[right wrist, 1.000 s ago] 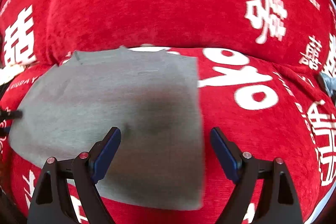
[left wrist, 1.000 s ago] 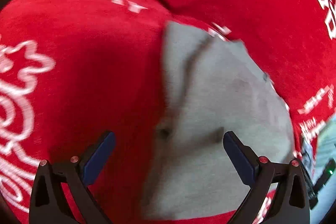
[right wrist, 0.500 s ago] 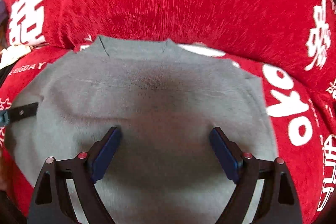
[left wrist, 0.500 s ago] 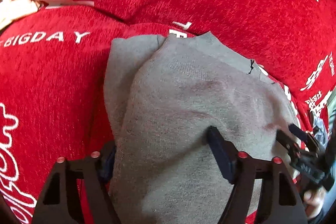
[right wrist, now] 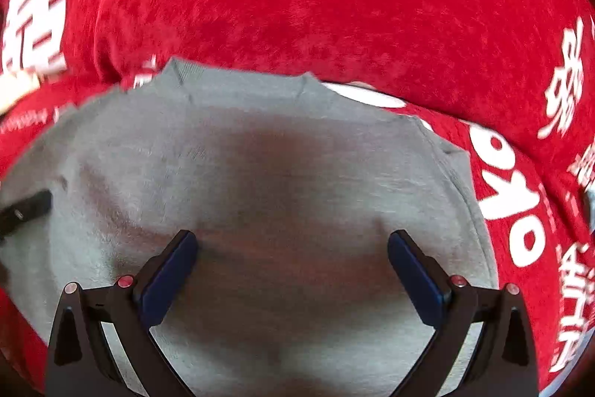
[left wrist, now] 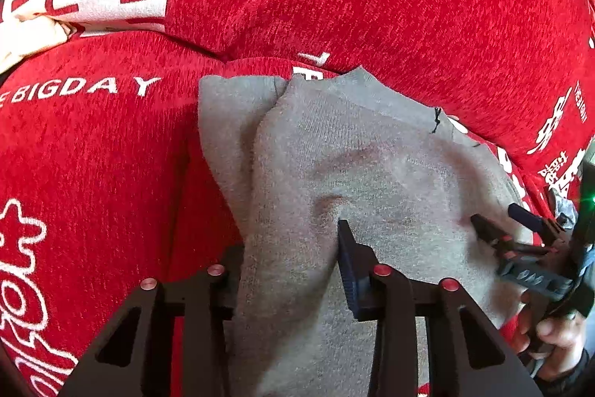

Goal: Fold small clothes

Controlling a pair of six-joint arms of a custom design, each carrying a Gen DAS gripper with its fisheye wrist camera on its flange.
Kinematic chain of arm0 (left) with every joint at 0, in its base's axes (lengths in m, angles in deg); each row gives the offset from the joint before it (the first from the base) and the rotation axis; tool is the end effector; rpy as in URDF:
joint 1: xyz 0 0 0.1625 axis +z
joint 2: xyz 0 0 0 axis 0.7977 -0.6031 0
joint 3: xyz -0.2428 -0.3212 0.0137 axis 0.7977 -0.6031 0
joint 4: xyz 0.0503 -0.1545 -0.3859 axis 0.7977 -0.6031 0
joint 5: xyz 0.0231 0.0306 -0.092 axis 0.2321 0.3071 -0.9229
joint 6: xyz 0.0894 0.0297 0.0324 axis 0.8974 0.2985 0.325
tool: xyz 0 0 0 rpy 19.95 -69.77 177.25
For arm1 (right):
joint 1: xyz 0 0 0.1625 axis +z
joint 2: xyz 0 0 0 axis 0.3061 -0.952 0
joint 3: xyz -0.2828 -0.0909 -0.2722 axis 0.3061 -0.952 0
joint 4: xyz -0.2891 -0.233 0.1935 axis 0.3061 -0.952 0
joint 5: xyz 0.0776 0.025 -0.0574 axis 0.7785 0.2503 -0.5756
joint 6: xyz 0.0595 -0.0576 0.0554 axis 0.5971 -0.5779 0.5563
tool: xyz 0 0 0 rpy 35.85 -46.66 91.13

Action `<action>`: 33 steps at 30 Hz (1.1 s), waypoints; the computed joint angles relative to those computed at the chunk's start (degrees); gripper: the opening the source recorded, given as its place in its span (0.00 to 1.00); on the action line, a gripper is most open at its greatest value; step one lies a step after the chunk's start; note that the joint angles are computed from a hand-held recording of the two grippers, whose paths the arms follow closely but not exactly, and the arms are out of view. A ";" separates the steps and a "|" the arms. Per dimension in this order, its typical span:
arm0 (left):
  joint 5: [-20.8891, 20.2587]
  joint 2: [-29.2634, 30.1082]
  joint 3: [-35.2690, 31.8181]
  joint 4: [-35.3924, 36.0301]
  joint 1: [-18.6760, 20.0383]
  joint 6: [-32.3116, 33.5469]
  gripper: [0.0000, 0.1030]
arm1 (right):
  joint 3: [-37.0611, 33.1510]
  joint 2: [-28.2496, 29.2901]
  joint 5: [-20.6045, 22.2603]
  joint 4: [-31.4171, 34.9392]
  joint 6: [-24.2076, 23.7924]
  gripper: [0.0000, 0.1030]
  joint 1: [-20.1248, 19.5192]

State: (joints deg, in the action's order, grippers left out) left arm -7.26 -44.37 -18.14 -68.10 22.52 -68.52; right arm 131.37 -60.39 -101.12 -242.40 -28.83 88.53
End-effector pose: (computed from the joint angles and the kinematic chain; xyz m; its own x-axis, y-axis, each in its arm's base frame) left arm -0.0278 -0.8050 0.3031 -0.9016 0.1285 -0.4131 0.2664 0.9172 -0.2963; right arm 0.2743 -0.7477 0.0139 -0.5859 -0.0302 0.8098 -0.4047 0.8767 -0.2601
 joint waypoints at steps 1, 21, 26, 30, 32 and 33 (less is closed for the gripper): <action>-0.54 -0.19 0.04 0.07 0.14 -0.11 0.35 | -0.99 1.25 -0.74 -0.69 -0.82 0.99 0.00; -4.87 -1.08 -2.86 4.99 -0.58 -5.84 0.26 | 7.18 -4.38 2.15 -6.26 3.13 0.99 0.02; 3.70 1.35 -5.79 9.96 -3.62 -7.99 0.25 | 13.32 -8.53 1.16 -9.38 1.62 0.99 -0.91; 9.09 1.87 -6.31 11.06 -7.64 -9.44 0.25 | 20.49 -14.60 3.51 -14.74 1.47 0.99 -1.92; 10.78 1.48 -5.22 9.96 -10.11 -8.59 0.25 | 23.63 -17.15 4.08 -17.96 0.84 0.99 -2.25; 12.00 1.68 -4.86 9.82 -11.92 -8.29 0.25 | 25.17 -18.48 4.65 -19.47 0.54 0.99 -2.57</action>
State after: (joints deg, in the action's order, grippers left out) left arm 4.73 -42.69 -23.00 -58.28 10.60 -76.81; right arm 156.53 -78.87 -96.47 -261.86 -28.29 85.96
